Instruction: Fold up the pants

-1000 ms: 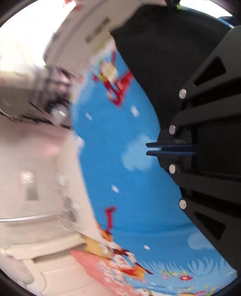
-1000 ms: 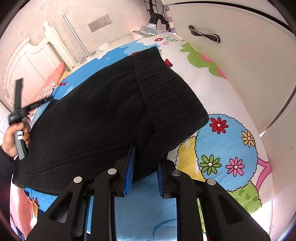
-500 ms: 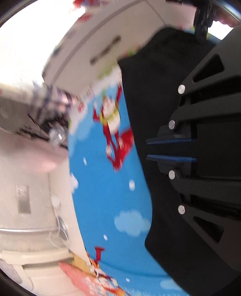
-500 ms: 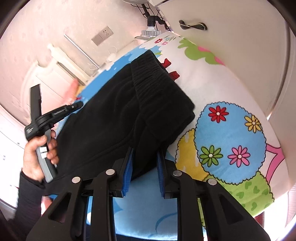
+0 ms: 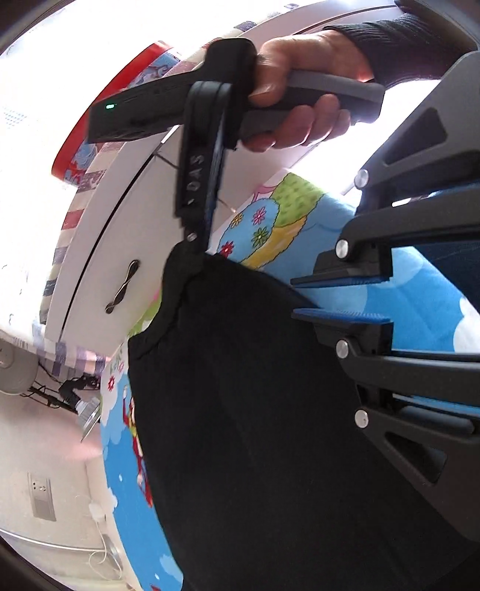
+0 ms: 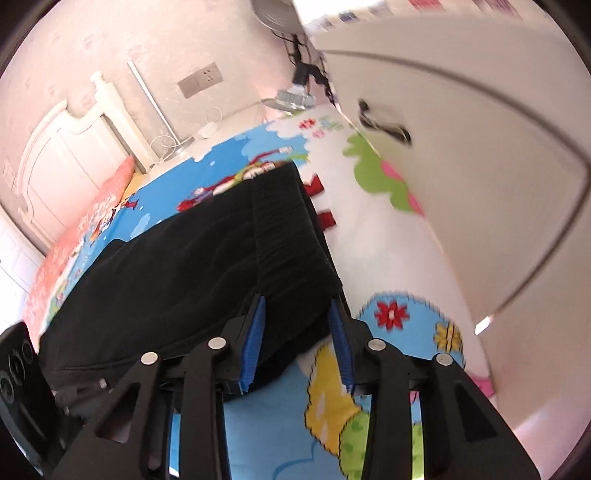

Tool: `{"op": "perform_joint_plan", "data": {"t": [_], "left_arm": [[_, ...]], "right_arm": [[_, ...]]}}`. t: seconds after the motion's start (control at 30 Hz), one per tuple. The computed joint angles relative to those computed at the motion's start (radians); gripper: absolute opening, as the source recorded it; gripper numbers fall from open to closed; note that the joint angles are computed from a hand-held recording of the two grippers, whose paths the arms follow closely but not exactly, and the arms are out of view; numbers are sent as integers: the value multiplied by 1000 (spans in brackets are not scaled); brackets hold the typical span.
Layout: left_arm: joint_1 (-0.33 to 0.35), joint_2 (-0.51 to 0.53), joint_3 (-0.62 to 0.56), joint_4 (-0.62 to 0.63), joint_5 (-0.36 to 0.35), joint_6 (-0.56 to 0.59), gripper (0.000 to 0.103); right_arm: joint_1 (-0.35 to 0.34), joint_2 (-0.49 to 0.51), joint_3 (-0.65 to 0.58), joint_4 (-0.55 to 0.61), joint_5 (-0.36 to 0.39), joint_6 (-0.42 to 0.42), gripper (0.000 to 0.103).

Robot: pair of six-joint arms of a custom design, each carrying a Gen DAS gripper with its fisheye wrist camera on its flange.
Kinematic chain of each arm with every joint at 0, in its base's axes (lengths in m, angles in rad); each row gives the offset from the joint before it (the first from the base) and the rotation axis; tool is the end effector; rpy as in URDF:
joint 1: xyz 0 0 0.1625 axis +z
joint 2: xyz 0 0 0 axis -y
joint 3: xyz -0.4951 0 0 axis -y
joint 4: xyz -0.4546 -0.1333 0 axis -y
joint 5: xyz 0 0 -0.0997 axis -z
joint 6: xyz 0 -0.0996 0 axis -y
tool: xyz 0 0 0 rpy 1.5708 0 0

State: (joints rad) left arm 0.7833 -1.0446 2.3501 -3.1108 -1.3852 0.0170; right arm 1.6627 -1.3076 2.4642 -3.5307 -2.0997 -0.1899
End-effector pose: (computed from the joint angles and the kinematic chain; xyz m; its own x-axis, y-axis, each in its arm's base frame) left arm -0.2385 -0.4515 0.0799 -0.7121 0.6777 -0.1834 0.7014 0.6749 -0.2293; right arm 0.1233 -0.4334 0.2364 -0.8650 0.1468 0.4799 -0.2311 0.7323 -0.6406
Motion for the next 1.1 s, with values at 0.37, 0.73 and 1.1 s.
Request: {"op": "perform_joint_plan", "data": {"t": [0.37, 0.73, 1.1], "left_arm": [[-8, -1, 21, -89, 5, -78, 17], [-22, 18, 13, -83, 243, -199, 29], [28, -31, 14, -128, 176, -233, 25]], "right_arm": [[131, 162, -56, -135, -384, -101, 44], [262, 291, -138, -388, -488, -264, 81], [167, 332, -238, -173, -301, -175, 72]]}}
